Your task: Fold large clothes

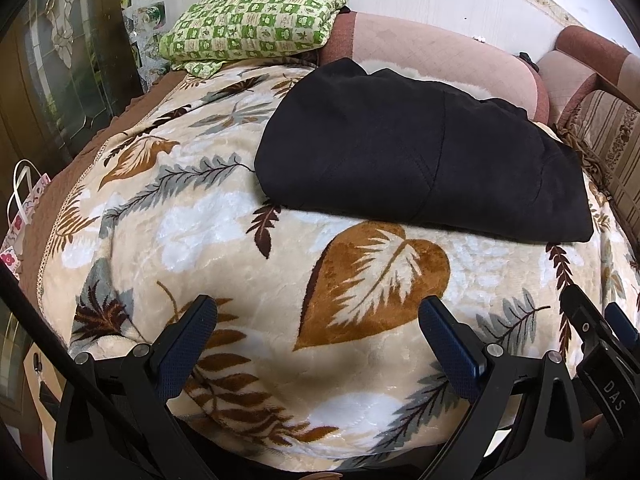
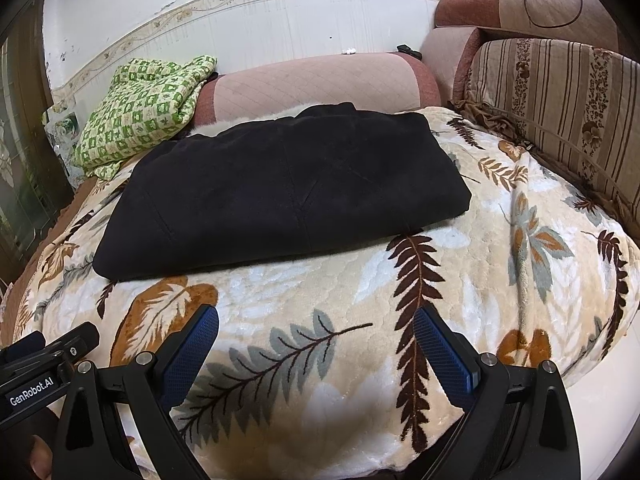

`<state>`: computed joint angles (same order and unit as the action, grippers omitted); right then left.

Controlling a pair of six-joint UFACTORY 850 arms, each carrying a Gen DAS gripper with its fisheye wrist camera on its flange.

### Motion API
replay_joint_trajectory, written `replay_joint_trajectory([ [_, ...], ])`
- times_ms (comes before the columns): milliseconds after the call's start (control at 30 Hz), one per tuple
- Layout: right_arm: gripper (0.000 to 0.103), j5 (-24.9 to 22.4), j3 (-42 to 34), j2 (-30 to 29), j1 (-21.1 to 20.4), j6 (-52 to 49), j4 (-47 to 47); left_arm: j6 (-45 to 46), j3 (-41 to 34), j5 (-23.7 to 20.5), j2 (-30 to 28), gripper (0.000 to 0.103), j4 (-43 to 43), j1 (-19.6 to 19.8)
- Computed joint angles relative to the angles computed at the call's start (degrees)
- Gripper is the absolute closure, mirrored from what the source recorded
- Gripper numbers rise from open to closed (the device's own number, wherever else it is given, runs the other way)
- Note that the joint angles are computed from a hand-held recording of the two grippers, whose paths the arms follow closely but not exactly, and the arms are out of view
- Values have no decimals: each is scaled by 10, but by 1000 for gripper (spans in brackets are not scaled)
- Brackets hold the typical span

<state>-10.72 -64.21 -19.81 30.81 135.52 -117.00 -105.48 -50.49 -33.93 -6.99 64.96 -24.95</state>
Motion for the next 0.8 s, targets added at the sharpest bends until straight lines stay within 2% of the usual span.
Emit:
replay_joint_trajectory([
  [733,3,-4,1,1,2,2,0,-9,10,17,-1,3,6,8],
  [800,3,-2,-4,-3,3,-35,35,-6,7,17,-3,3,1,8],
])
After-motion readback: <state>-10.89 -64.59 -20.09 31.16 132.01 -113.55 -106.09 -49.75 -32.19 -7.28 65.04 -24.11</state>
